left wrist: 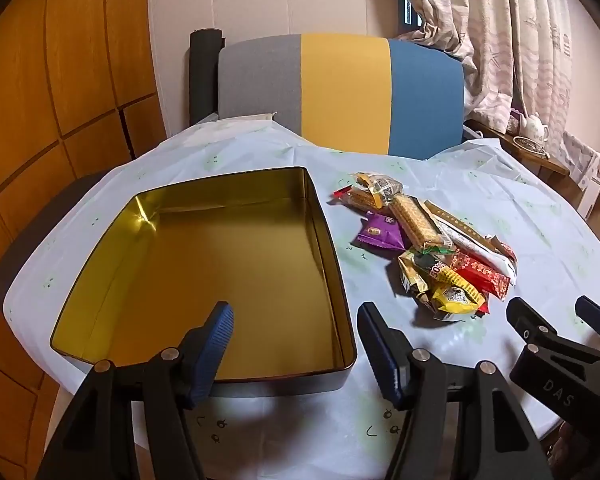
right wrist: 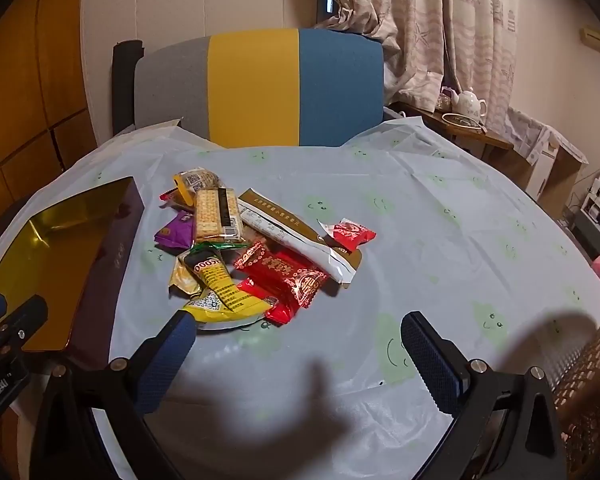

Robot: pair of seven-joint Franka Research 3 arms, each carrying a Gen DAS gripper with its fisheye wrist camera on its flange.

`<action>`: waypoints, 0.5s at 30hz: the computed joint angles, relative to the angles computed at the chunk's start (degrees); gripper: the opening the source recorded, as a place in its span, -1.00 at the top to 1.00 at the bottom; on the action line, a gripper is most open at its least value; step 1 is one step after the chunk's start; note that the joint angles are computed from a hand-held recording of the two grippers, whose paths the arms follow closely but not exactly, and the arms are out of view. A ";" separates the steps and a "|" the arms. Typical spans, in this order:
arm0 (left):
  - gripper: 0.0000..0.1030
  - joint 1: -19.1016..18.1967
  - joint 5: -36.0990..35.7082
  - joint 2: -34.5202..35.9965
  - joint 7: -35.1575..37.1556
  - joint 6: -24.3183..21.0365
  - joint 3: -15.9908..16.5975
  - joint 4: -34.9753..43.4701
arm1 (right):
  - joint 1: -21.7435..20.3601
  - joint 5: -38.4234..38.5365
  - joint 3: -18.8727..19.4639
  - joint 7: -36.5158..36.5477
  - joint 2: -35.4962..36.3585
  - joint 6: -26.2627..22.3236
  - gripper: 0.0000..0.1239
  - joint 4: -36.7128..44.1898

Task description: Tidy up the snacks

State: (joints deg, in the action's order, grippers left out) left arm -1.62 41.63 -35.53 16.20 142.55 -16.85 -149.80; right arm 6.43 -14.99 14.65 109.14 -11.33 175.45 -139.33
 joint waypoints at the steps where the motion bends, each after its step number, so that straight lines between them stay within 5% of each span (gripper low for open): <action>1: -0.27 -0.03 0.01 0.04 -0.01 -0.02 -0.04 0.00 | 0.24 0.31 -0.22 -0.20 0.09 -0.10 -0.66 0.06; 15: -0.27 -0.26 0.34 -0.25 0.10 0.26 -0.20 -0.04 | 0.65 1.06 -0.72 -0.74 0.01 -0.62 -0.66 0.43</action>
State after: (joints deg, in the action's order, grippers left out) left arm -1.88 41.96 -35.78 16.30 142.81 -17.05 -149.84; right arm 7.08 -13.93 13.92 108.40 -11.33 174.82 -138.89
